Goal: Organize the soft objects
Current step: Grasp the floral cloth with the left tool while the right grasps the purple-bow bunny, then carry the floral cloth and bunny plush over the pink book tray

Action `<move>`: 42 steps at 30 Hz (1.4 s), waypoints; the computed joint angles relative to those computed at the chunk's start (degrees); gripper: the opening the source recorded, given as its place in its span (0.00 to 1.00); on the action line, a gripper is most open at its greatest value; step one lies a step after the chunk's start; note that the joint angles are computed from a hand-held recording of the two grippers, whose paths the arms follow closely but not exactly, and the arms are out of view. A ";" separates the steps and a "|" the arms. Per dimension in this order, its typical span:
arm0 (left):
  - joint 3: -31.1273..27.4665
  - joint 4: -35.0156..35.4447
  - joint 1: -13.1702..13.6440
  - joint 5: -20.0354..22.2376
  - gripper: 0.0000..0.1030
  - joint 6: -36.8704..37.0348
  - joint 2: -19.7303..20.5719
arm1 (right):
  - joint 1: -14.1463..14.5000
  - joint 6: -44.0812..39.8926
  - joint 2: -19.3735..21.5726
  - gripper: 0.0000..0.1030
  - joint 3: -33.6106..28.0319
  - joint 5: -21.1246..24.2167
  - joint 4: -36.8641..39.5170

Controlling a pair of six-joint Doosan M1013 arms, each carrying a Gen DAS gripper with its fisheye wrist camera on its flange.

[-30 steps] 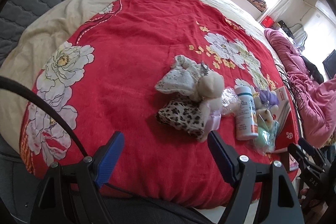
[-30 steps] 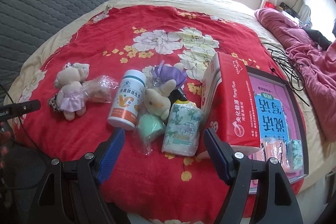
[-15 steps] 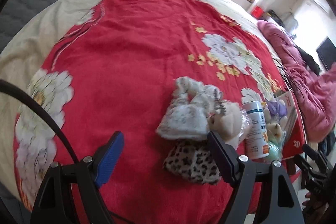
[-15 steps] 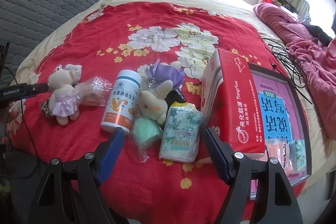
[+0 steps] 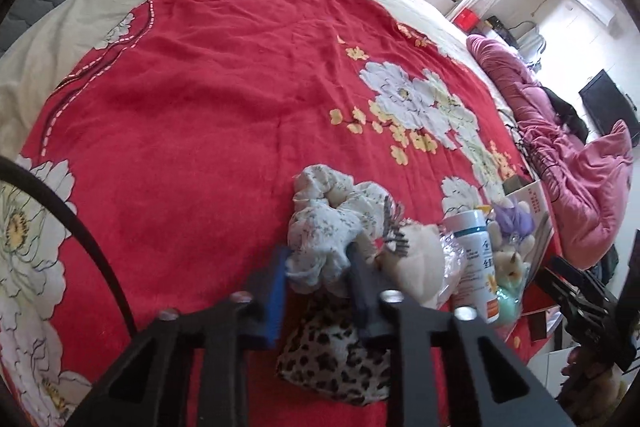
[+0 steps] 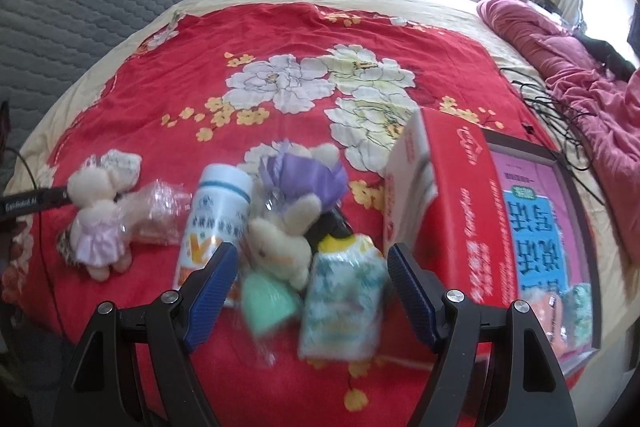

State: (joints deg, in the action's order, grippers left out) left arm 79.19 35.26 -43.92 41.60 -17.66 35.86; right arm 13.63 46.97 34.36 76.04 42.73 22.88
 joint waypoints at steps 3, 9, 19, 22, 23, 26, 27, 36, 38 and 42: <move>0.08 0.52 0.20 -0.76 0.17 -0.06 0.13 | 0.65 1.92 1.31 0.76 -1.77 0.70 -0.46; 0.48 2.17 0.29 -1.86 0.12 -1.27 0.15 | 1.88 7.42 4.31 0.76 -5.79 1.79 -3.58; 0.35 5.50 -0.75 0.02 0.11 -3.79 -0.14 | 1.40 0.58 4.79 0.38 -5.17 0.78 2.46; -0.05 6.98 -1.51 1.69 0.11 -4.73 -0.37 | 0.11 -1.53 4.07 0.37 -4.57 1.82 7.11; -0.06 7.70 -1.78 1.94 0.11 -5.34 -0.52 | -0.26 -2.00 3.72 0.36 -4.30 2.20 8.45; -0.23 9.82 -2.70 3.46 0.11 -7.11 -1.00 | -1.53 -3.67 2.77 0.36 -3.75 3.74 11.98; -0.35 10.49 -3.05 4.21 0.11 -7.58 -1.17 | -1.92 -4.15 2.47 0.36 -3.64 4.37 12.82; -3.05 12.82 -5.14 8.36 0.11 -6.36 -1.51 | -4.40 -5.69 0.61 0.36 -2.75 5.28 17.75; -3.90 13.26 -5.58 8.97 0.11 -5.73 -1.40 | -4.85 -5.82 0.44 0.36 -2.79 6.24 18.45; -5.08 13.86 -6.28 9.88 0.11 -5.44 -1.18 | -5.33 -6.44 -0.18 0.36 -2.17 7.03 18.96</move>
State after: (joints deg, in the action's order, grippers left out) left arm 74.12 49.12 -50.21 51.48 -23.11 34.67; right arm 8.30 40.53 34.19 73.87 49.75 41.84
